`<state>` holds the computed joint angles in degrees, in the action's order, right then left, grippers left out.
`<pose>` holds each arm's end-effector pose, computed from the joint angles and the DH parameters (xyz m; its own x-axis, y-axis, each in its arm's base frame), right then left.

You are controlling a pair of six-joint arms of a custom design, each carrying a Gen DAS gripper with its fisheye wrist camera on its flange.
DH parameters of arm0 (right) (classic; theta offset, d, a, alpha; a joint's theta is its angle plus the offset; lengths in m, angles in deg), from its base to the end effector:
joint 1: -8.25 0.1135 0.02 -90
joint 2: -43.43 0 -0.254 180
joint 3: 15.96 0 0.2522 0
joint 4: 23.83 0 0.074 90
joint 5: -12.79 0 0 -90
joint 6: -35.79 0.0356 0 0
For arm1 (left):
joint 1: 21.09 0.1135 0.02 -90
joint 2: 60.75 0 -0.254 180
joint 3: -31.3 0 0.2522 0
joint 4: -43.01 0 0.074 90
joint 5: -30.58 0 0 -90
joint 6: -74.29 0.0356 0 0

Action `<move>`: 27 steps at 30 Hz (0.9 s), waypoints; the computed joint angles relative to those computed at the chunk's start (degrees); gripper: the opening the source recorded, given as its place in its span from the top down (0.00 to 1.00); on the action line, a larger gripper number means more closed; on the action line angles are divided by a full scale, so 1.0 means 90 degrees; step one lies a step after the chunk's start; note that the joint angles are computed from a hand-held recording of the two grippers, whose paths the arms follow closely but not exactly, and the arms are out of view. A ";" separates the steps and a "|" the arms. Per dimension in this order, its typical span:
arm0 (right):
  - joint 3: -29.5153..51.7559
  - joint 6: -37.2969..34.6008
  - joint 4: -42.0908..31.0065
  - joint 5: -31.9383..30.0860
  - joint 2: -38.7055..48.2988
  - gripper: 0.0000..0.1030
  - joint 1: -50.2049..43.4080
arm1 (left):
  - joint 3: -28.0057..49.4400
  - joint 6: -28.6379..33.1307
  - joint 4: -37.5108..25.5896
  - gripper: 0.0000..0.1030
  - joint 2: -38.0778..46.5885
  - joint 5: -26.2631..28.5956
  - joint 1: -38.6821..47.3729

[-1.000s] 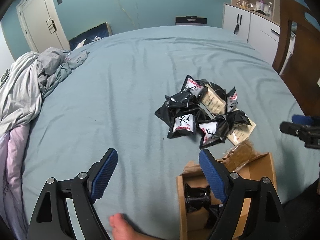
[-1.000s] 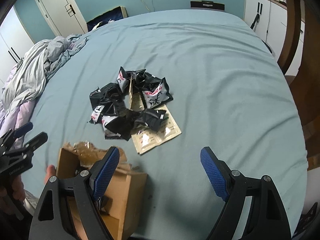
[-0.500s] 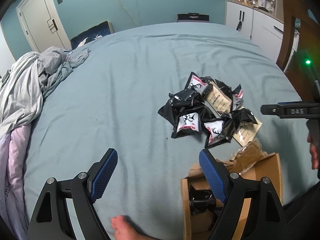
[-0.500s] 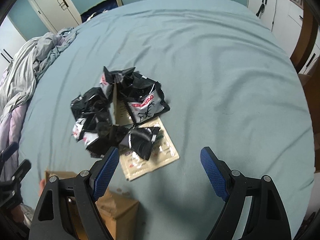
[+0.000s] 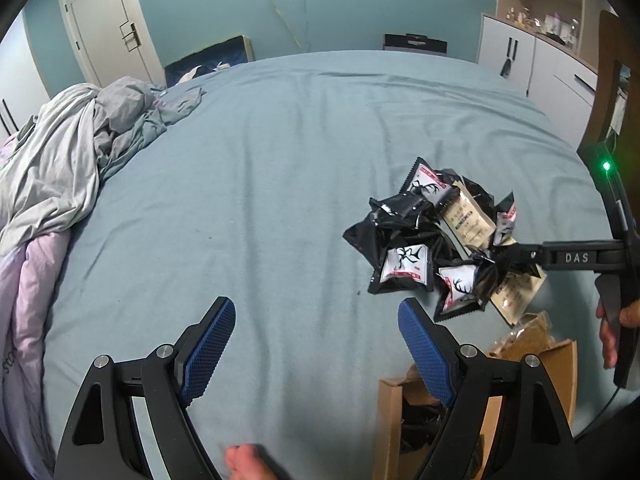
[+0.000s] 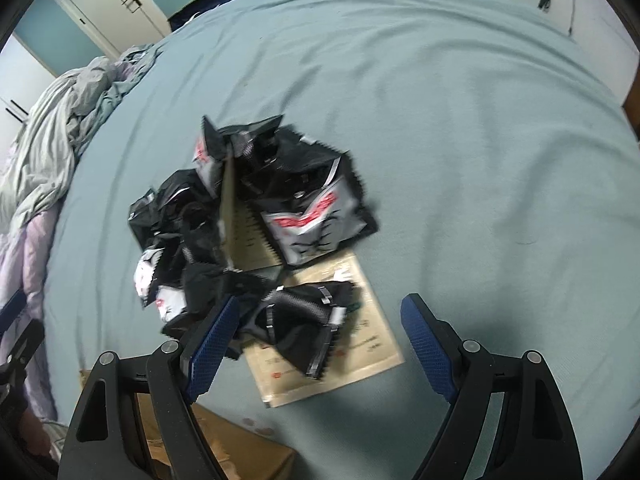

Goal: Organize snacks
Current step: 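Reach the right gripper into the pile and grasp a black packet, then grasp a black packet with the left gripper while the right gripper holds its packet over the box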

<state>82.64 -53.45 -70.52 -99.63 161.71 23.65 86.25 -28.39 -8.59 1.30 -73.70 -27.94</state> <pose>0.4020 0.1248 0.1543 -0.8884 -0.2320 -0.3962 -0.3811 0.8538 0.3547 0.2071 -0.0160 0.2140 -0.8251 -0.1151 -0.5531 -0.1976 0.9760 0.0916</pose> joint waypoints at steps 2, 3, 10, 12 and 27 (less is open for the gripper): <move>0.0026 0.0018 -0.0006 0.0016 0.0051 0.22 0.0052 | -0.0005 -0.0004 0.0028 0.18 -0.0006 0.0010 0.0028; 0.0092 -0.0078 -0.0106 0.0042 0.0089 0.27 0.0077 | -0.0011 -0.0005 0.0049 0.18 -0.0004 0.0007 0.0033; -0.0016 -0.0459 -0.0050 0.0452 0.0030 0.60 0.0328 | -0.0025 -0.0066 0.0272 0.18 0.0038 -0.0127 0.0152; -0.0255 -0.0451 0.0148 0.0426 -0.0224 0.68 0.0315 | -0.0012 -0.0035 0.0371 0.18 0.0105 -0.0113 0.0237; -0.2333 -0.0177 0.0823 -0.0481 -0.2631 0.68 -0.0209 | -0.0008 0.0490 0.1489 0.18 0.1322 0.0627 0.0758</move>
